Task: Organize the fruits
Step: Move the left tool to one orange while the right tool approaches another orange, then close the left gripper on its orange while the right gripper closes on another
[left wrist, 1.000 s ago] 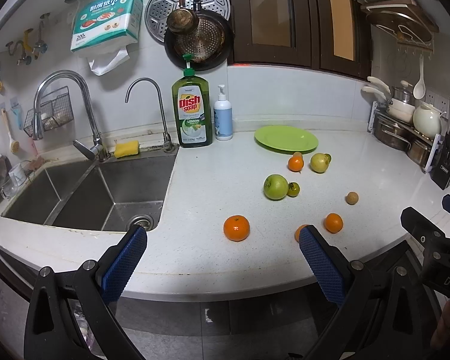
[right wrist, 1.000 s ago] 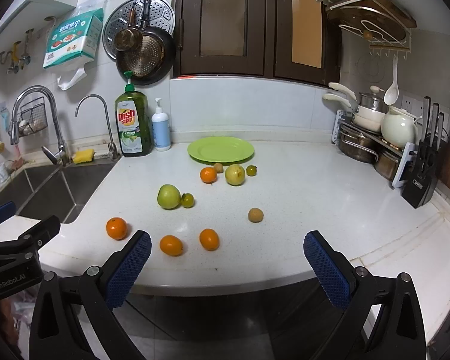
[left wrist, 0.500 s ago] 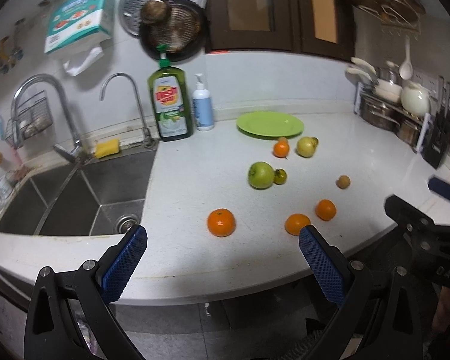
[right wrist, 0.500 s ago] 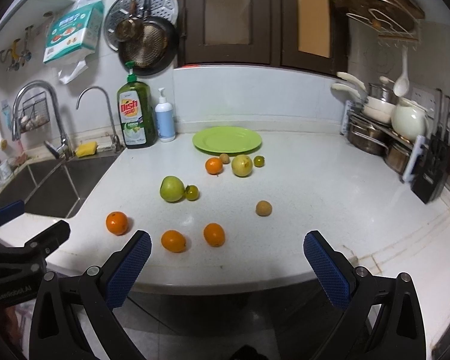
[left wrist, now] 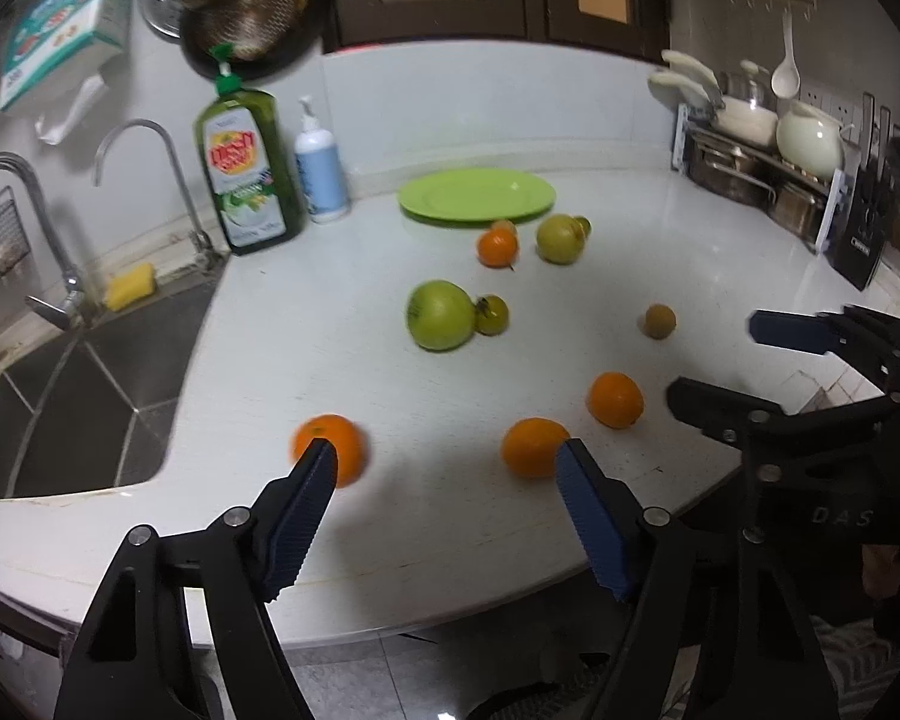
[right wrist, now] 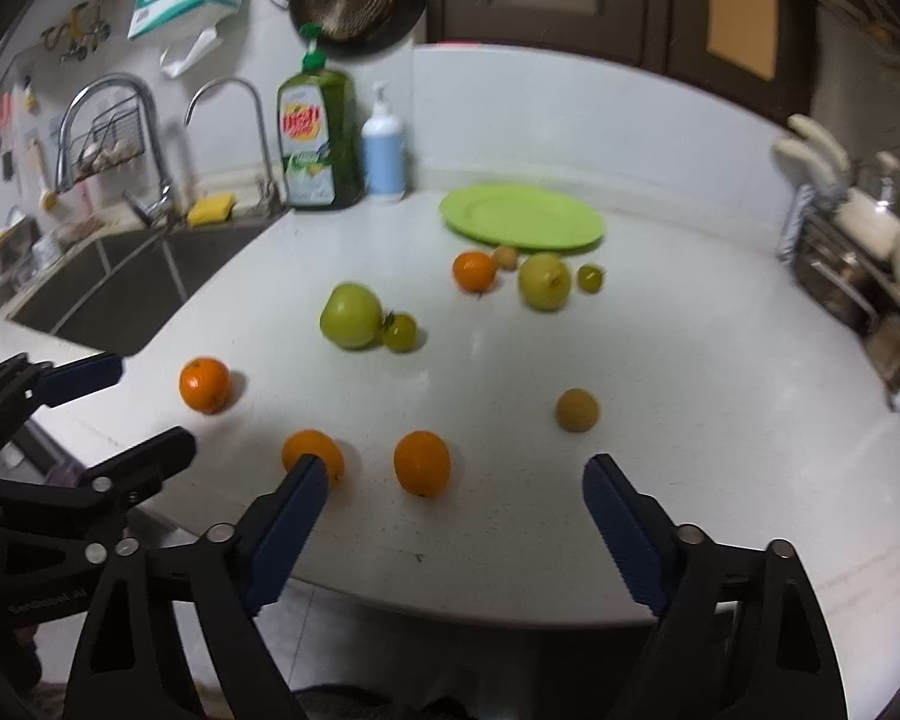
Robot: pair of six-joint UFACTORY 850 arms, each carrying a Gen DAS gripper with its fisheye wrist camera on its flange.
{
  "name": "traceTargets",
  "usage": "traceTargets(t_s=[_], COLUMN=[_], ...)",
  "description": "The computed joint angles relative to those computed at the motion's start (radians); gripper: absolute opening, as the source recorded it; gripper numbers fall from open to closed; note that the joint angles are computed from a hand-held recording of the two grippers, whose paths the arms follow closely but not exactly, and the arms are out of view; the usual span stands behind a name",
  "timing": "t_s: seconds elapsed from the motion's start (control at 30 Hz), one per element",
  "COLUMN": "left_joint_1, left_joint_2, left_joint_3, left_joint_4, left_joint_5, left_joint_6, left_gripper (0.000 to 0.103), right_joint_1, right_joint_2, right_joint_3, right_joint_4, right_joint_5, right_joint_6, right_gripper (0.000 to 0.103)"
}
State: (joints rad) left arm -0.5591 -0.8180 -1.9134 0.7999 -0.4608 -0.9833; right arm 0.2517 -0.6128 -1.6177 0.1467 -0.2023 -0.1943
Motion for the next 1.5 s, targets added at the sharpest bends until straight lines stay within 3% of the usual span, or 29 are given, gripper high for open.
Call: traceTargets(t_s=[0.13, 0.3, 0.77, 1.17, 1.5], left_joint_1=[-0.002, 0.003, 0.015, 0.022, 0.012], left_joint_2=[-0.054, -0.113, -0.231, -0.279, -0.296], left_joint_3=[-0.07, -0.152, -0.337, -0.413, -0.459], left_joint_4=[-0.098, -0.217, -0.467, -0.571, -0.461], left_joint_5=[-0.006, -0.033, -0.104, -0.139, -0.167], left_joint_6=[0.112, 0.219, 0.437, 0.504, 0.385], left_gripper=[0.069, 0.061, 0.049, 0.039, 0.038], right_joint_1=[-0.021, -0.037, -0.055, -0.062, -0.069], right_joint_2=[-0.061, -0.127, -0.251, -0.301, -0.287], right_joint_3=[-0.075, -0.163, -0.341, -0.414, -0.396], right_joint_4=[0.199, 0.282, 0.357, 0.388, 0.415], right_joint_5=[-0.087, -0.194, -0.395, -0.47, -0.442], right_joint_6=[-0.228, -0.351, -0.455, -0.492, -0.529], right_gripper=[0.076, 0.065, 0.044, 0.032, 0.032])
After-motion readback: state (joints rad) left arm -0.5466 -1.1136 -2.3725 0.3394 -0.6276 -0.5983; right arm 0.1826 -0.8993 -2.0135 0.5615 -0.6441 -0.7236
